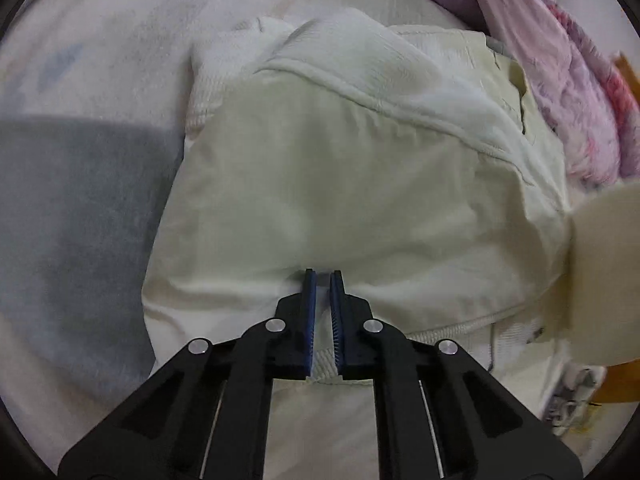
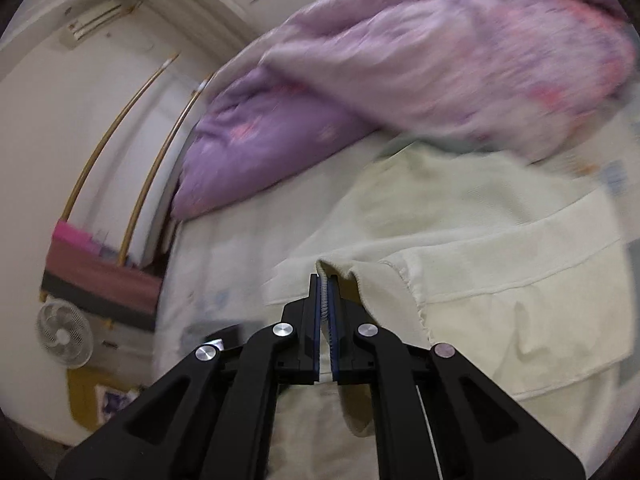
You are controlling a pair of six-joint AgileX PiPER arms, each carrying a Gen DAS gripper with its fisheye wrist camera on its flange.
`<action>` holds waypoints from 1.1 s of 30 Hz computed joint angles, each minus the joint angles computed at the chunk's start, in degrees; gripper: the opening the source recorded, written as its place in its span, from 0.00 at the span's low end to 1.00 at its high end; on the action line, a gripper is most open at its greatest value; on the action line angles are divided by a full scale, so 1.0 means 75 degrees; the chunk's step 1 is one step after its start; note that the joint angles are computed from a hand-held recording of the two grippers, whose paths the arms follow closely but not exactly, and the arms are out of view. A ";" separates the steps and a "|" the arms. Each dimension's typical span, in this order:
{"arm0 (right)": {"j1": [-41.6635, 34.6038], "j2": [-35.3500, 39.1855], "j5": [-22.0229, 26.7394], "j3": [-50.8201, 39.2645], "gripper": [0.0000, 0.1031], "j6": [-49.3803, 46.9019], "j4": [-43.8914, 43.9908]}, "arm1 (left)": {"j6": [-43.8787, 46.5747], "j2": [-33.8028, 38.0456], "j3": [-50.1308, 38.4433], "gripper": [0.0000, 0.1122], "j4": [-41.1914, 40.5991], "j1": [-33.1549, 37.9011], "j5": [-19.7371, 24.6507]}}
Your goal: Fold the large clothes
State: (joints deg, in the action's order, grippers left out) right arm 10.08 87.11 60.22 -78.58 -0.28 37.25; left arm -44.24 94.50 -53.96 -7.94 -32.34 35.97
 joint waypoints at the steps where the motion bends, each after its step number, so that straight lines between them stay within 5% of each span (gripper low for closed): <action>1: 0.0446 0.0173 -0.0150 -0.0110 0.03 0.0290 -0.0118 | 0.0227 -0.0220 0.0177 0.08 -0.0213 0.0116 -0.0144; 4: 0.1652 0.0953 -0.0570 -0.0501 0.03 0.1015 -0.0454 | 0.0233 -0.1262 0.0768 0.08 -0.0283 0.0349 -0.0339; 9: 0.2862 0.2182 -0.0854 -0.1211 0.03 0.1733 -0.0529 | -0.0293 -0.3037 0.1578 0.09 0.0401 0.1054 0.0493; 17: 0.3539 0.3666 -0.0926 -0.2233 0.03 0.1943 -0.0420 | 0.0525 -0.3553 0.2143 0.10 0.0215 0.2155 0.0831; 21: 0.3382 0.4004 -0.0765 -0.2336 0.11 0.1721 0.0230 | 0.0292 -0.3609 0.2076 0.19 0.0291 0.2075 0.0959; 24: 0.3234 0.3655 -0.0519 -0.2331 0.43 0.1669 -0.0200 | -0.0409 -0.3677 0.1773 0.24 0.0769 0.1658 0.1175; 33: 0.1999 0.2072 0.0482 -0.1167 0.46 0.1458 -0.3579 | -0.1503 -0.2218 -0.0134 0.24 0.1851 0.0323 0.1359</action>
